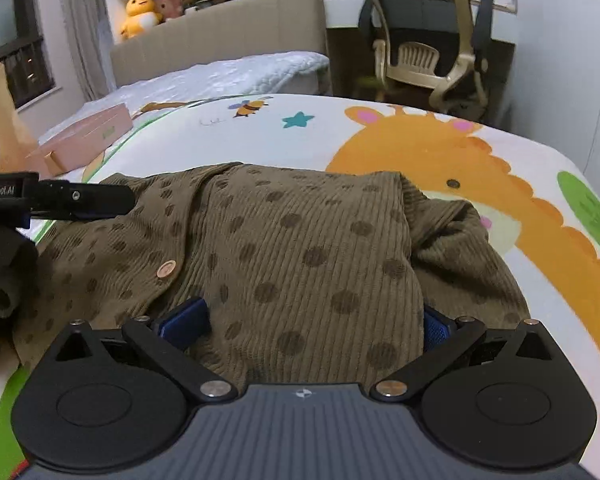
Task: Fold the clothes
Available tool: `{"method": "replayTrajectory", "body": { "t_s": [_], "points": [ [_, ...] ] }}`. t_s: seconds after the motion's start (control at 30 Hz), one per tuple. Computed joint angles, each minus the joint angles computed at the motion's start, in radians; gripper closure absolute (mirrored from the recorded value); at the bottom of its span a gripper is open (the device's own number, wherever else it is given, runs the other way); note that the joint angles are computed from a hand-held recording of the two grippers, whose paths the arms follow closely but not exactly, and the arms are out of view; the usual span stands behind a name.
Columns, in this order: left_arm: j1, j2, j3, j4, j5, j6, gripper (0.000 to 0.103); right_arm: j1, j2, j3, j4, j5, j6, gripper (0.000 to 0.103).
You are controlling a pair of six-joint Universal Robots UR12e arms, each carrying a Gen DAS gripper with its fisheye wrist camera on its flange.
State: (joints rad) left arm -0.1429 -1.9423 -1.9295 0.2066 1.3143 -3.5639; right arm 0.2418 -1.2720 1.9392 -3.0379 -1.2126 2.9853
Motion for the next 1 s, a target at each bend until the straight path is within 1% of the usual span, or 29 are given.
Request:
{"method": "replayTrajectory", "body": {
  "t_s": [0.1,0.2,0.27,0.3,0.33,0.4,0.5,0.53,0.57,0.6,0.7,0.73,0.77,0.8,0.83,0.97,1.0],
  "points": [
    [-0.002,0.000,0.001,-0.002,0.004,0.004,0.013,0.012,-0.008,0.003,0.009,-0.034,0.035,0.000],
    [-0.006,0.005,0.001,-0.012,0.018,0.001,0.013,0.016,-0.018,0.018,0.005,-0.036,0.027,0.000],
    [-0.011,0.020,-0.005,-0.029,0.028,0.006,0.009,0.003,-0.036,0.031,0.040,0.004,-0.035,0.000],
    [-0.013,0.031,-0.012,-0.034,0.027,0.011,0.009,-0.004,-0.046,0.036,0.061,0.023,-0.064,0.000],
    [-0.011,0.043,-0.026,-0.031,0.011,0.017,0.008,-0.015,-0.059,0.046,0.070,0.042,-0.072,0.000],
    [-0.008,0.069,-0.055,-0.023,-0.025,0.030,0.007,-0.039,-0.079,0.072,0.019,0.081,-0.051,0.000],
    [-0.003,0.100,-0.096,-0.035,-0.086,0.069,0.006,-0.049,-0.079,0.087,-0.152,0.033,0.031,0.000],
    [-0.002,0.109,-0.107,-0.042,-0.102,0.085,0.006,-0.044,-0.067,0.078,-0.198,-0.003,0.052,0.000],
    [-0.007,0.112,-0.109,-0.057,-0.088,0.095,0.006,-0.039,-0.055,0.068,-0.240,-0.040,0.071,0.000],
    [-0.013,0.115,-0.110,-0.072,-0.070,0.104,0.006,-0.033,-0.044,0.054,-0.243,-0.071,0.069,0.000],
    [-0.020,0.109,-0.101,-0.090,-0.036,0.066,0.006,0.025,-0.004,-0.006,-0.111,-0.290,0.001,0.000],
    [-0.024,0.110,-0.097,-0.100,-0.018,0.061,0.006,0.038,0.011,-0.010,-0.099,-0.340,-0.022,0.000],
    [-0.028,0.110,-0.093,-0.110,0.001,0.058,0.006,0.041,0.014,0.002,-0.128,-0.353,-0.035,0.000],
    [-0.028,0.112,-0.092,-0.116,0.006,0.063,0.006,0.045,0.021,0.015,-0.170,-0.365,-0.048,0.000],
    [-0.027,0.114,-0.093,-0.122,0.010,0.068,0.006,0.045,0.016,0.028,-0.189,-0.374,-0.058,0.000],
    [-0.025,0.125,-0.095,-0.128,0.001,0.085,0.006,0.043,-0.006,0.058,-0.210,-0.395,-0.075,0.000],
    [-0.023,0.127,-0.097,-0.109,-0.018,0.093,0.006,0.038,-0.013,0.064,-0.220,-0.374,-0.066,0.000]
  ]
}}
